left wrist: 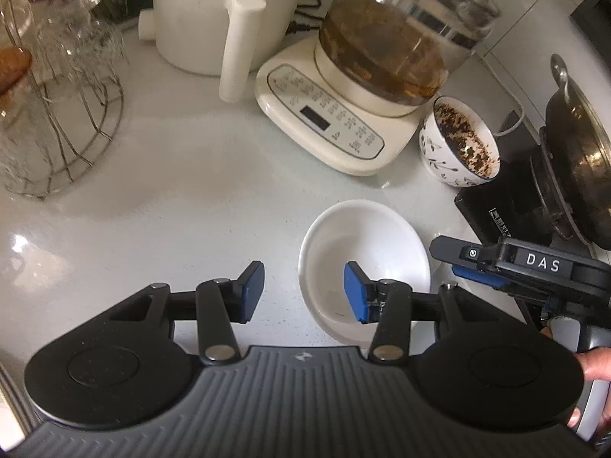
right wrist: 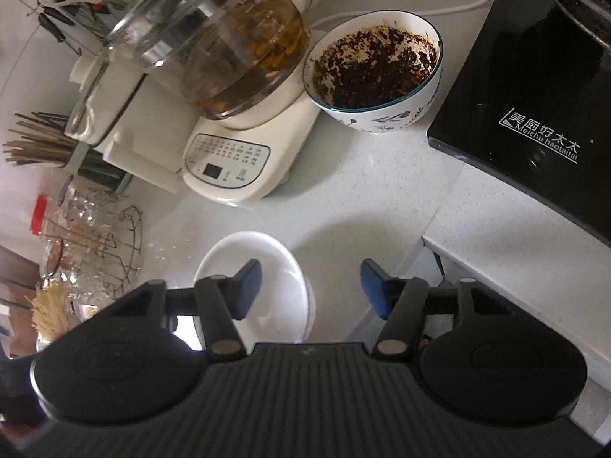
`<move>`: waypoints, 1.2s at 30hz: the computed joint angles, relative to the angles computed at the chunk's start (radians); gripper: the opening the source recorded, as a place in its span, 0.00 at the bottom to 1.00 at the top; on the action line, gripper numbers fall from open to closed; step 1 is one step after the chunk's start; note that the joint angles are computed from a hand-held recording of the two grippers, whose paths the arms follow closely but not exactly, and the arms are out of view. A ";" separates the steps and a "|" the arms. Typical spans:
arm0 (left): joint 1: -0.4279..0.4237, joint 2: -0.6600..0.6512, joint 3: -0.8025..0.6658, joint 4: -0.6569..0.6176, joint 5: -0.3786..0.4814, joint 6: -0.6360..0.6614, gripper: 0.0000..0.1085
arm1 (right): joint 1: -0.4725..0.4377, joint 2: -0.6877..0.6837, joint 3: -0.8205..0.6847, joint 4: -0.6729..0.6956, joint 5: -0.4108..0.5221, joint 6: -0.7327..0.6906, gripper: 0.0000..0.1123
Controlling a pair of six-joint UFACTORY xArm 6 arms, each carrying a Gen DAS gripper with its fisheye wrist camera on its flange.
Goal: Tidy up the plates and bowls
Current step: 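Withdraw both grippers and move them toward the white ceramic bowl, then close both grippers together on the rim of the white ceramic bowl, then lift the white ceramic bowl with both grippers and carry it to the nested bowls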
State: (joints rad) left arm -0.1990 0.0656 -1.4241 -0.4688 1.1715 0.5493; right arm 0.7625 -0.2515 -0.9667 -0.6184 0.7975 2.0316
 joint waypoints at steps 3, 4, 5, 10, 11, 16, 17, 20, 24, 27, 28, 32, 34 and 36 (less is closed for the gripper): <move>-0.005 0.016 0.001 0.002 -0.002 -0.014 0.48 | -0.020 0.004 0.015 0.022 -0.052 -0.034 0.45; -0.006 0.024 -0.002 0.003 -0.003 -0.016 0.48 | -0.026 0.007 0.019 0.032 -0.067 -0.050 0.44; -0.007 0.031 -0.002 0.007 -0.008 -0.021 0.48 | -0.032 0.010 0.023 0.043 -0.082 -0.063 0.43; -0.002 0.077 -0.037 0.001 0.009 -0.058 0.47 | -0.055 0.022 0.038 0.087 -0.137 -0.106 0.37; -0.003 0.081 -0.042 0.004 0.013 -0.058 0.47 | -0.059 0.024 0.041 0.092 -0.150 -0.112 0.35; -0.012 0.097 -0.056 0.007 0.032 -0.068 0.33 | -0.066 0.046 0.038 0.107 -0.172 -0.138 0.22; -0.012 0.100 -0.059 0.001 0.038 -0.071 0.31 | -0.067 0.047 0.038 0.109 -0.174 -0.139 0.20; -0.015 0.099 -0.054 0.001 0.036 -0.087 0.22 | -0.069 0.049 0.038 0.109 -0.178 -0.145 0.18; -0.014 0.089 -0.044 0.005 0.031 -0.097 0.14 | -0.065 0.054 0.036 0.116 -0.195 -0.165 0.17; -0.015 0.083 -0.035 0.012 0.017 -0.104 0.09 | -0.065 0.052 0.046 0.120 -0.216 -0.154 0.12; -0.013 0.084 -0.037 0.009 0.021 -0.104 0.07 | -0.063 0.052 0.045 0.115 -0.214 -0.146 0.09; -0.012 0.072 -0.029 0.014 0.020 -0.084 0.06 | -0.052 0.055 0.032 0.092 -0.192 -0.128 0.07; -0.009 0.065 -0.023 0.008 0.020 -0.079 0.05 | -0.050 0.050 0.035 0.079 -0.192 -0.115 0.07; -0.003 0.063 -0.023 -0.003 0.027 -0.081 0.05 | -0.046 0.044 0.038 0.069 -0.190 -0.102 0.07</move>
State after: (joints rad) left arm -0.2019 0.1282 -1.4467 -0.4714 1.1985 0.4688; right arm 0.7162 -0.2073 -0.9285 -0.5498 0.6075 1.9294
